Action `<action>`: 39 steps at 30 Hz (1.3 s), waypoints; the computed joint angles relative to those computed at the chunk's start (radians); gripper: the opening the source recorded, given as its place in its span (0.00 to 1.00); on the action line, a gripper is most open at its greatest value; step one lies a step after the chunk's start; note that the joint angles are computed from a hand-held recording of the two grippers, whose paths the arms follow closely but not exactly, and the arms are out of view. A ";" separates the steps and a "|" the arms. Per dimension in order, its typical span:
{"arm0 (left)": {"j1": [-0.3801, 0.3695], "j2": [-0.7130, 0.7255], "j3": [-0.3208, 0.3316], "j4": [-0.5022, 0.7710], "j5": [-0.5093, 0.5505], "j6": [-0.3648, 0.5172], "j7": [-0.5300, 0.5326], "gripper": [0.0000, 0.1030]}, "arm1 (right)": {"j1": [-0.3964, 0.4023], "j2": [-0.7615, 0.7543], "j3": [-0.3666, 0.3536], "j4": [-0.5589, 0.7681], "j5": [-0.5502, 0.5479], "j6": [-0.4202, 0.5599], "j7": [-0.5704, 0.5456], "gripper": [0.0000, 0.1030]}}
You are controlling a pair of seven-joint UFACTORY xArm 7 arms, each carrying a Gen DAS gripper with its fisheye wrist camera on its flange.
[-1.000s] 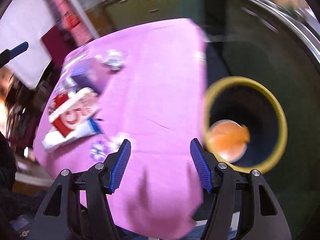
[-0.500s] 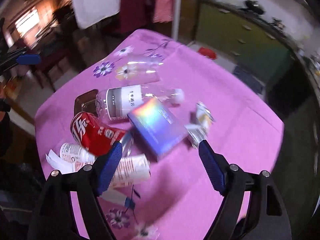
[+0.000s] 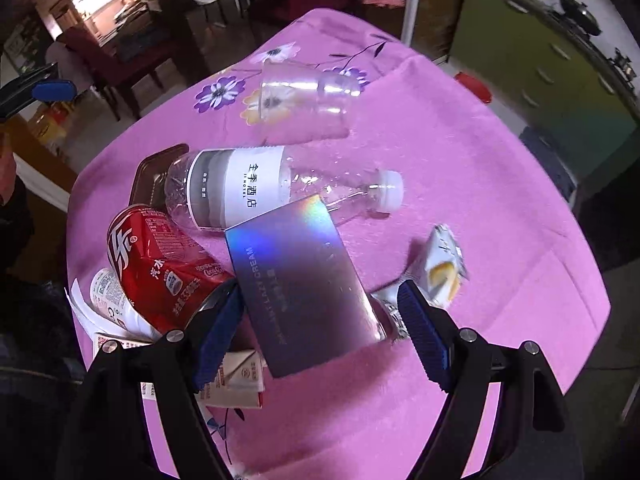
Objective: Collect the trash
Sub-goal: 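Grasp the purple cream box with the right gripper, then carry the purple box over the bin and open the right gripper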
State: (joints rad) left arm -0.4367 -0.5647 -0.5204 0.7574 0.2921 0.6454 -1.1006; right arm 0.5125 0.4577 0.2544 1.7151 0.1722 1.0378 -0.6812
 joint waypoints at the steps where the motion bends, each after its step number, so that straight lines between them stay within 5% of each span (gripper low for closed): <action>1: -0.002 0.002 0.004 -0.003 -0.003 -0.005 0.002 0.87 | 0.003 0.008 0.001 0.010 -0.002 0.009 -0.001 0.76; 7: -0.008 0.019 0.018 -0.008 -0.012 -0.009 0.013 0.87 | -0.004 0.034 0.014 0.012 0.034 0.008 -0.021 0.58; 14: -0.008 0.018 0.014 -0.008 -0.007 -0.006 0.009 0.87 | -0.031 -0.050 0.023 -0.077 0.098 -0.047 -0.032 0.55; 25: -0.019 0.044 -0.009 0.033 0.020 0.021 0.021 0.88 | -0.126 -0.374 -0.012 -0.323 0.399 -0.112 -0.068 0.53; 39: -0.041 0.058 -0.018 0.066 0.044 0.101 -0.011 0.88 | -0.028 -0.156 -0.011 -0.242 0.061 -0.310 0.190 0.53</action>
State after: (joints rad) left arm -0.4772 -0.5062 -0.5380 0.8237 0.3365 0.7462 -1.1113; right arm 0.4842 0.3020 0.2435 1.4736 0.2331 0.7277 -0.4916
